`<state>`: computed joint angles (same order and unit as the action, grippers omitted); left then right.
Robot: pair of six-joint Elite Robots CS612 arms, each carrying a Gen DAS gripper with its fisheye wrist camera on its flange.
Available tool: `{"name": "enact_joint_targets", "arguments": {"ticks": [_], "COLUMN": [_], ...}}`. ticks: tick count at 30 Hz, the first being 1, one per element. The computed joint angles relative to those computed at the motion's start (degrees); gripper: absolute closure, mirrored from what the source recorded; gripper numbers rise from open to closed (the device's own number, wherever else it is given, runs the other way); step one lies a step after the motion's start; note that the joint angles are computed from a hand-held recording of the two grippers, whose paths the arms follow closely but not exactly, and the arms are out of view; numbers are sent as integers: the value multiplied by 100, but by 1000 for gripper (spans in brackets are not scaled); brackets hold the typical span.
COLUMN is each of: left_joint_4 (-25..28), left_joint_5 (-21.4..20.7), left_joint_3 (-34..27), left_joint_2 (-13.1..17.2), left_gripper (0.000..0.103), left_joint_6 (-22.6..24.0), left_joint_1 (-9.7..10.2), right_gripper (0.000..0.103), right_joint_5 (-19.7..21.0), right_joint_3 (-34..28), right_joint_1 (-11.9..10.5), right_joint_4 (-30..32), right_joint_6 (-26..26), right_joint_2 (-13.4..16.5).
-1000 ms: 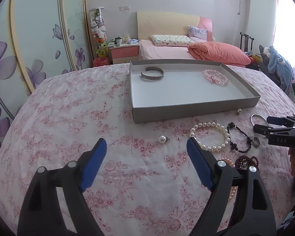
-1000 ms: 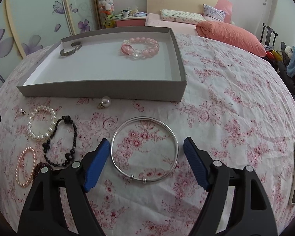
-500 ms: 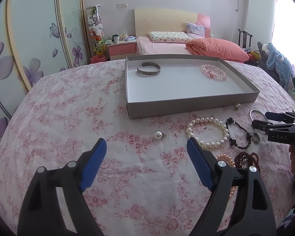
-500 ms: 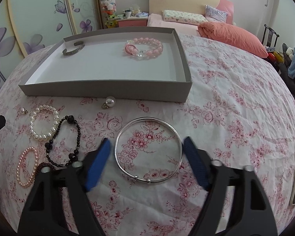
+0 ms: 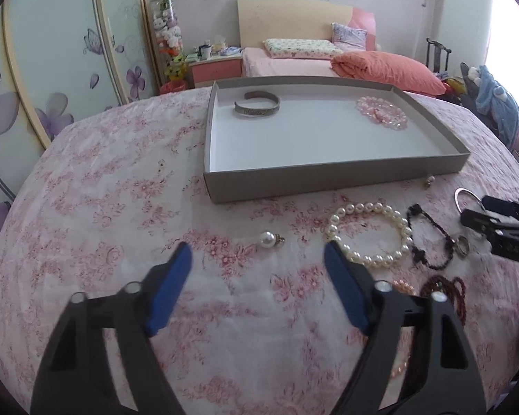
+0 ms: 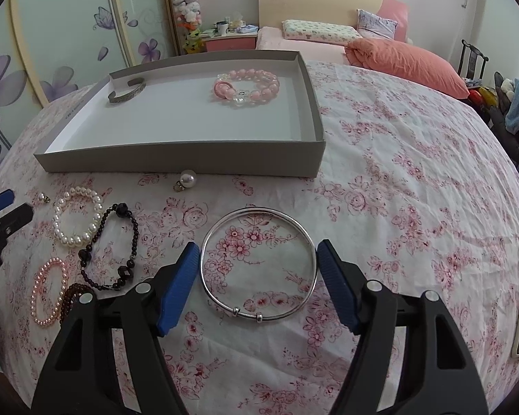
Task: Organize jewelry
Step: 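Reach to the round silver bangle and grasp it with the right gripper, then grasp the pearl stud earring with the left gripper while the right gripper holds the bangle, then carry the bangle and earring into the gray tray and release both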
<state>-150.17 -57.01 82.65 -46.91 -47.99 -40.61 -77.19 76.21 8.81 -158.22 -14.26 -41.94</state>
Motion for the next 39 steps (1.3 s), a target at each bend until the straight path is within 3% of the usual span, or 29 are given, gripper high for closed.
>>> {"name": "enact_joint_targets", "arguments": {"ticks": [6,13,17,39], "left_joint_4": [306,361,290,-103], "left_joint_5": [-253,-222,-256,-59], "left_joint_3": [-209,-353,-372,48], "left_joint_2": [122,213,228,-33], "left_gripper": [61,65,83,86], "left_joint_6": [-243,-179,-133,-69], "left_joint_1": [109,103,96,16], "right_gripper": [33,33,33,33], "right_joint_5": [24,35,41,152], "right_joint_3": [-3,-14,-15,173], "right_joint_1": [-11,-7,-8,-23], "right_joint_4": [2,11,16,-116], "right_joint_6": [-7,-14,-20,-55], "right_joint_2": [2,6,5,-108]}}
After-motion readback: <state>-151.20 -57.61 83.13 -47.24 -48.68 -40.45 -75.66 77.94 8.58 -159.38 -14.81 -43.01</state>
